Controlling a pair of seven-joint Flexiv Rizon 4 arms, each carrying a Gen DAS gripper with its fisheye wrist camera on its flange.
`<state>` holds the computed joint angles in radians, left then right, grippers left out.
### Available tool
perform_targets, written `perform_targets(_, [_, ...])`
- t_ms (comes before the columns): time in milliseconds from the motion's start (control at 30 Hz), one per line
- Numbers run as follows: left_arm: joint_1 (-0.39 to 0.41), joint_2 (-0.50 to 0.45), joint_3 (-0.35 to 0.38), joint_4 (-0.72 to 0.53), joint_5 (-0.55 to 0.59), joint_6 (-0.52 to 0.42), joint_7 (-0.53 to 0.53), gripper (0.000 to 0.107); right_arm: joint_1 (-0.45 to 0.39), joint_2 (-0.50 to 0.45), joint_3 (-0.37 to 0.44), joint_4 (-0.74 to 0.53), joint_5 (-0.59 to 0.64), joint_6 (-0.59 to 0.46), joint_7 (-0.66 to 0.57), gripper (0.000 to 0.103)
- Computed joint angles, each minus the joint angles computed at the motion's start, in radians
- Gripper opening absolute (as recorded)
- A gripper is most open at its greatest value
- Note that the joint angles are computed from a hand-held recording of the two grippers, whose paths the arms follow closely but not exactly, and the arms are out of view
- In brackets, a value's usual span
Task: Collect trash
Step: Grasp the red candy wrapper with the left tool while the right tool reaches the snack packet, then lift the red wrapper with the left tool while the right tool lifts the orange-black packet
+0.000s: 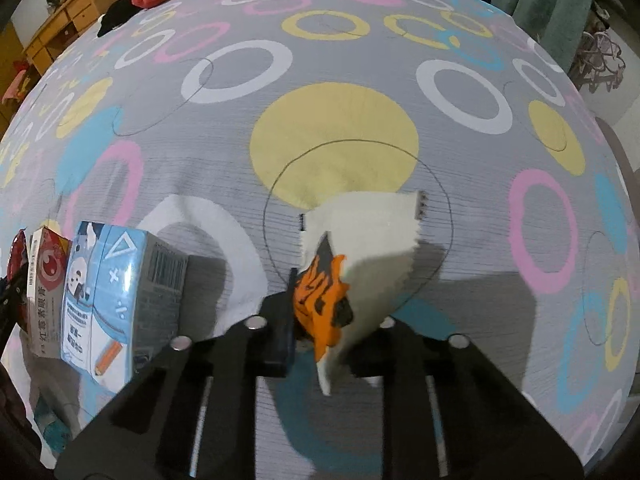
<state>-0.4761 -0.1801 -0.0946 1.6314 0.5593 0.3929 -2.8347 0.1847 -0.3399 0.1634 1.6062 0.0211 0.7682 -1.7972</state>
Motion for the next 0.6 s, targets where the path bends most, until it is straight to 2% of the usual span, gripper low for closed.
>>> perform_targets(100, [0.003, 0.006, 0.001, 0.006, -0.005, 0.012, -0.004, 0.01, -0.002, 0.002, 0.002, -0.001, 0.004, -0.002, -0.006, 0.011])
perform_targets(600, [0.004, 0.038, -0.015, 0.02, 0.007, 0.012, -0.004, 0.01, -0.01, 0.086, 0.004, 0.048, 0.041, 0.013, -0.028, 0.01])
